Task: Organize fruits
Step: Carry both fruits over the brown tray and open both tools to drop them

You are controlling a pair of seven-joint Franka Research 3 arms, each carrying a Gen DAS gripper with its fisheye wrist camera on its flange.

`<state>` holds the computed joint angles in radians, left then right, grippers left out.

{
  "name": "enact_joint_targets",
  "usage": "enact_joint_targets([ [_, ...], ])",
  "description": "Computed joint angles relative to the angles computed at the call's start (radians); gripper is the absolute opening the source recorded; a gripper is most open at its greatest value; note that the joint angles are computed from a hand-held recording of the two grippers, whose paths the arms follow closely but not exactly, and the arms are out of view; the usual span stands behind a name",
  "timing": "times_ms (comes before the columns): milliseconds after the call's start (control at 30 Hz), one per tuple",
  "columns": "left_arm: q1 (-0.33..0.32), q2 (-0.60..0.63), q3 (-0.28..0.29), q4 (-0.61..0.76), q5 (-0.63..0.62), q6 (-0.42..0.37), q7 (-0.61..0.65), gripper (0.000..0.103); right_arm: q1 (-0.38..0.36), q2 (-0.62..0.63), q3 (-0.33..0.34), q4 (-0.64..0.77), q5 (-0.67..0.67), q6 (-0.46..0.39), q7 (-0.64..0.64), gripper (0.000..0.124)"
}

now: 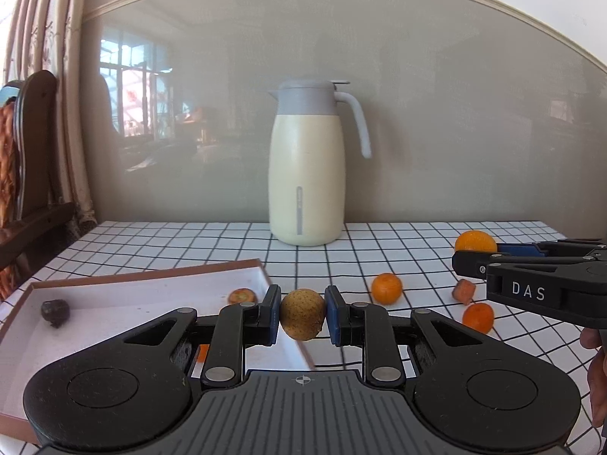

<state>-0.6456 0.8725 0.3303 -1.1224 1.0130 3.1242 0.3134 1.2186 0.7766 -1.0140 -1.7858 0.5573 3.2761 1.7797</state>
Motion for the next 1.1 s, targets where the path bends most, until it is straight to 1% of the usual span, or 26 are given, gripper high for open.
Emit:
enact_joint_targets([
  [200, -0.039, -0.033, 0.102, -0.059, 0.064, 0.028, -0.126, 0.025, -0.032, 0.015, 0.046, 0.064, -0.025, -0.001, -0.014, 0.026],
  [300, -0.042, -0.045, 0.126, -0.075, 0.105, 0.031, -0.179, 0.025, -0.046, 0.02, 0.068, 0.093, -0.038, -0.002, -0.019, 0.026],
  [567, -0.024, -0.085, 0.137, -0.117, 0.244, 0.024, -0.318, 0.025, -0.091, 0.036, 0.123, 0.177, -0.081, -0.017, -0.001, 0.026],
  [700, -0.003, -0.106, 0.124, -0.133, 0.316, 0.015, -0.379, 0.025, -0.117, 0.046, 0.151, 0.22, -0.117, -0.031, 0.016, 0.026],
  [767, -0.002, -0.12, 0.128, -0.148, 0.367, 0.012, -0.429, 0.025, -0.129, 0.052, 0.166, 0.242, -0.136, -0.037, 0.03, 0.026],
  [967, 0.029, -0.156, 0.108, -0.186, 0.486, -0.009, -0.531, 0.025, -0.172, 0.075, 0.213, 0.321, -0.207, -0.063, 0.074, 0.026],
  [1100, 0.063, -0.178, 0.082, -0.211, 0.542, -0.028, -0.576, 0.025, -0.204, 0.092, 0.245, 0.376, -0.261, -0.08, 0.107, 0.026],
])
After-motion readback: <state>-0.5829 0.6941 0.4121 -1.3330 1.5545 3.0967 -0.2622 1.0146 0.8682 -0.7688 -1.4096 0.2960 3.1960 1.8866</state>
